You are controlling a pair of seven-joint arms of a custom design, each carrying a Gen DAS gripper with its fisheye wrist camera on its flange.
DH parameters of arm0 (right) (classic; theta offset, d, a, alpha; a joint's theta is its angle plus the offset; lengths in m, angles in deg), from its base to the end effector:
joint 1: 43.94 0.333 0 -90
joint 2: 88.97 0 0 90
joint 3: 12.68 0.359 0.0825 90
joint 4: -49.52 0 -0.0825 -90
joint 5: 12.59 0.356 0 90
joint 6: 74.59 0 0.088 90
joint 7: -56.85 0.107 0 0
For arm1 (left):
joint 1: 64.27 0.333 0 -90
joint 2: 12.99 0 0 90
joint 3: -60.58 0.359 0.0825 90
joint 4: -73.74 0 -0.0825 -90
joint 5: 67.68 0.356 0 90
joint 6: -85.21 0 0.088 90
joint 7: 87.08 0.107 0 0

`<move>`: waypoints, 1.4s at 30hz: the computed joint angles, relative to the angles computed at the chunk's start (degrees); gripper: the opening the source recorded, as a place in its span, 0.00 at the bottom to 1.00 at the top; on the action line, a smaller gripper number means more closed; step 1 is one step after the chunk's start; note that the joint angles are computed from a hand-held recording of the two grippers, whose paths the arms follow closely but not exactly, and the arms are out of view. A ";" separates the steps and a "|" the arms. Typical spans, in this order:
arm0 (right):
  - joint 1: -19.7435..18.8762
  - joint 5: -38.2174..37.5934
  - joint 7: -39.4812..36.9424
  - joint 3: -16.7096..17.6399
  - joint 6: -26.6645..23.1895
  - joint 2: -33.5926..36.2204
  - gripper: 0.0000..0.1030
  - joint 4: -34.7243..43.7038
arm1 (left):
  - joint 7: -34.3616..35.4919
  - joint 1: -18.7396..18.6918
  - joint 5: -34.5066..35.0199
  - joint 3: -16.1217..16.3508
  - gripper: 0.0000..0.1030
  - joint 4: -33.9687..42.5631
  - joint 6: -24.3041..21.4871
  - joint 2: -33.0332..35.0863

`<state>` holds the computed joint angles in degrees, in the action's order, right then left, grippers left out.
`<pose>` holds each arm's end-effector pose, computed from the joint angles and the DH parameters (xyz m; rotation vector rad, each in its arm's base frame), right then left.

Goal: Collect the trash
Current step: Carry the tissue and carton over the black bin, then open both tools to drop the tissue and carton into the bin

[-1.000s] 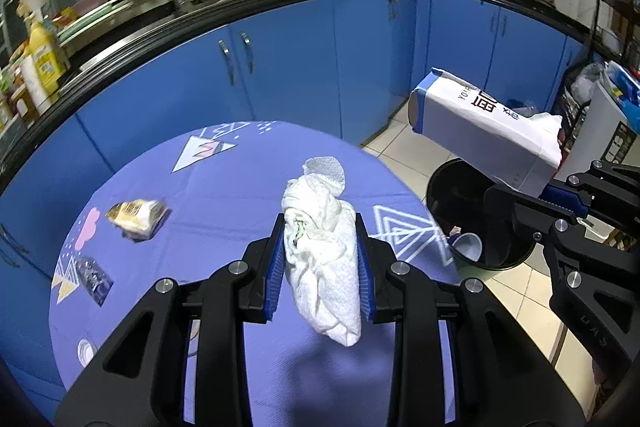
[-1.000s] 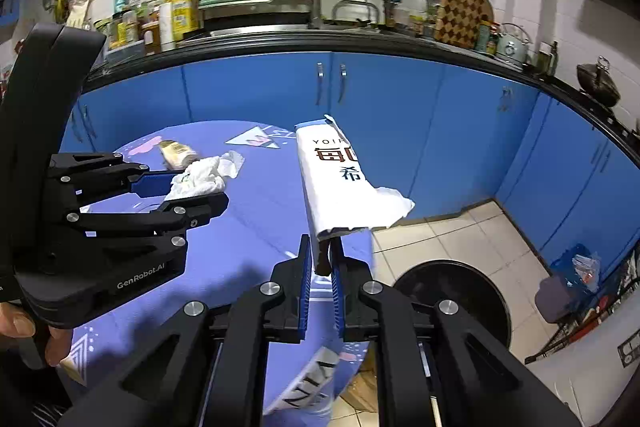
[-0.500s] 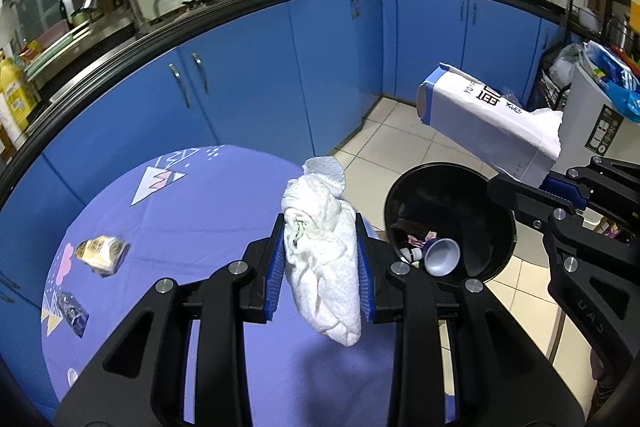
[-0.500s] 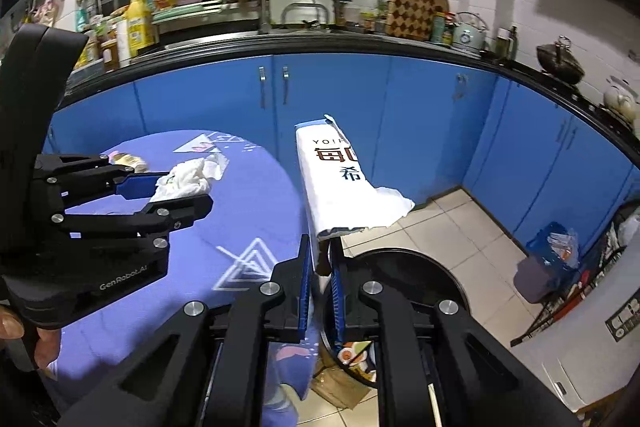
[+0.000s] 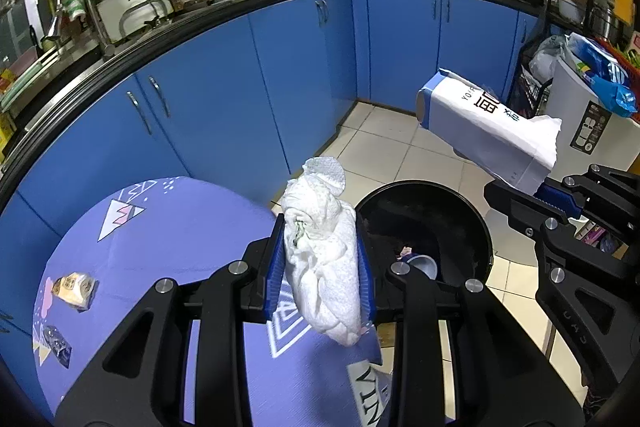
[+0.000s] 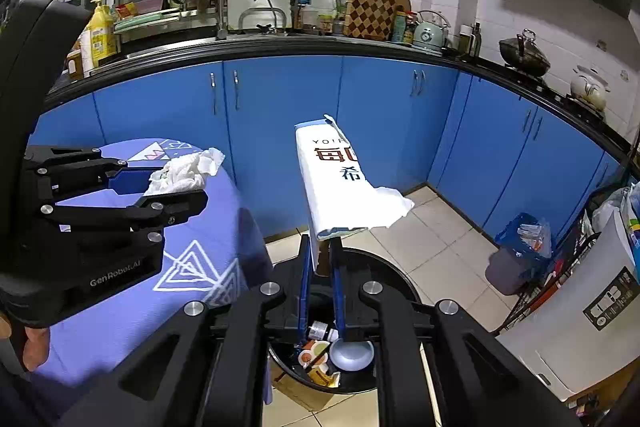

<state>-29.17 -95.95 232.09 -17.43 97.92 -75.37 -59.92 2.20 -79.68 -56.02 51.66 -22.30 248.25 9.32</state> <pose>0.5882 0.1822 0.4796 -1.7004 1.5626 -0.9091 0.6428 -0.2811 0.5255 -1.2394 2.2042 -0.8246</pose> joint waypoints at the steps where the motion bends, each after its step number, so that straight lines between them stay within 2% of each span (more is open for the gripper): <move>1: -0.12 0.06 0.09 -0.08 0.17 0.15 0.09 0.10 | 0.17 -0.14 -0.02 -0.13 0.31 0.73 -0.44 0.51; 20: -0.38 1.46 -0.53 -1.75 0.48 2.28 0.09 1.65 | 2.47 -2.38 -1.10 -0.64 0.31 9.73 -4.42 6.69; 42: -0.78 0.82 0.10 -2.74 1.44 2.54 0.09 1.84 | 2.69 -3.16 -1.11 -0.49 0.32 11.31 -5.09 7.59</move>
